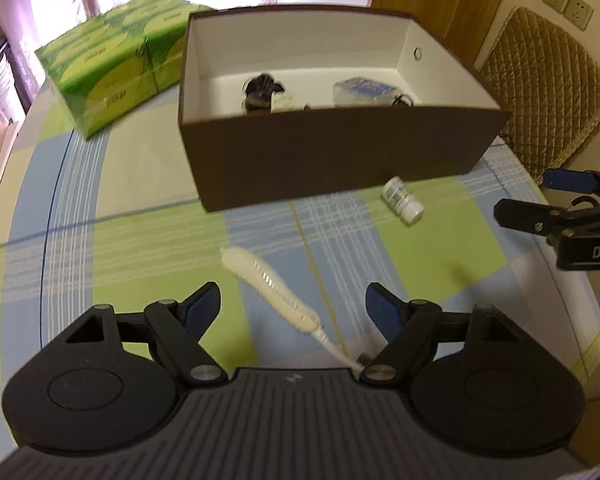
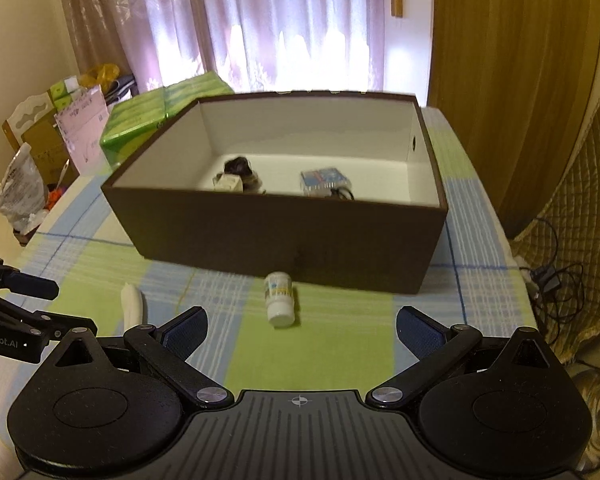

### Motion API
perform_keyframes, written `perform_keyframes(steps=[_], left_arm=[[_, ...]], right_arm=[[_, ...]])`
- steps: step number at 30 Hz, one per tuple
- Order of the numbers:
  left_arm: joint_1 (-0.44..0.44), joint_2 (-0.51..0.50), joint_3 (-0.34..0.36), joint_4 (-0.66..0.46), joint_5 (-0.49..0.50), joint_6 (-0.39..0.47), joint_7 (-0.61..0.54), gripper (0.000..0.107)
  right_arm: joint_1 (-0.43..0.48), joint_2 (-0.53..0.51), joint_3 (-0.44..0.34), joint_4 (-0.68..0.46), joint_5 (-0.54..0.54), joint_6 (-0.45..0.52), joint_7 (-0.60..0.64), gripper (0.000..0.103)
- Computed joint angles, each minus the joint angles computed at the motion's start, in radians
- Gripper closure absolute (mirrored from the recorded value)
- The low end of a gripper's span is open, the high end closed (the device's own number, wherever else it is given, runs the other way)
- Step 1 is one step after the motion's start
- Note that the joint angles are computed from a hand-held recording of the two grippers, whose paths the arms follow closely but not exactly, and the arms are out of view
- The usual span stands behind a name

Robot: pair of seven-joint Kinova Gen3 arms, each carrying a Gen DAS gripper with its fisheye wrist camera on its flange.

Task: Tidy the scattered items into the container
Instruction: 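Raise both tools from the box toward the toothbrush and bottle, then grasp the white toothbrush with left tool while right tool grasps medicine bottle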

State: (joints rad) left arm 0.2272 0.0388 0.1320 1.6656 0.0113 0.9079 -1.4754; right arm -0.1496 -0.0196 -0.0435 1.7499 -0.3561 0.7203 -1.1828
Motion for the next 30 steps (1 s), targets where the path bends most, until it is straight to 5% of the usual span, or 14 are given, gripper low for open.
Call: perform_keyframes(steps=[18, 30], left_arm=[[-0.009, -0.011, 0.001, 0.121, 0.059, -0.090, -0.045, 0.033], [0.025, 0.066, 0.008, 0.094, 0.037, -0.080, -0.008, 0.051]], right_arm=[[0.008, -0.001, 0.005, 0.058, 0.022, 0.076, -0.033, 0.000], [0.014, 0.015, 0.003, 0.060, 0.032, 0.106, -0.050, 0.000]])
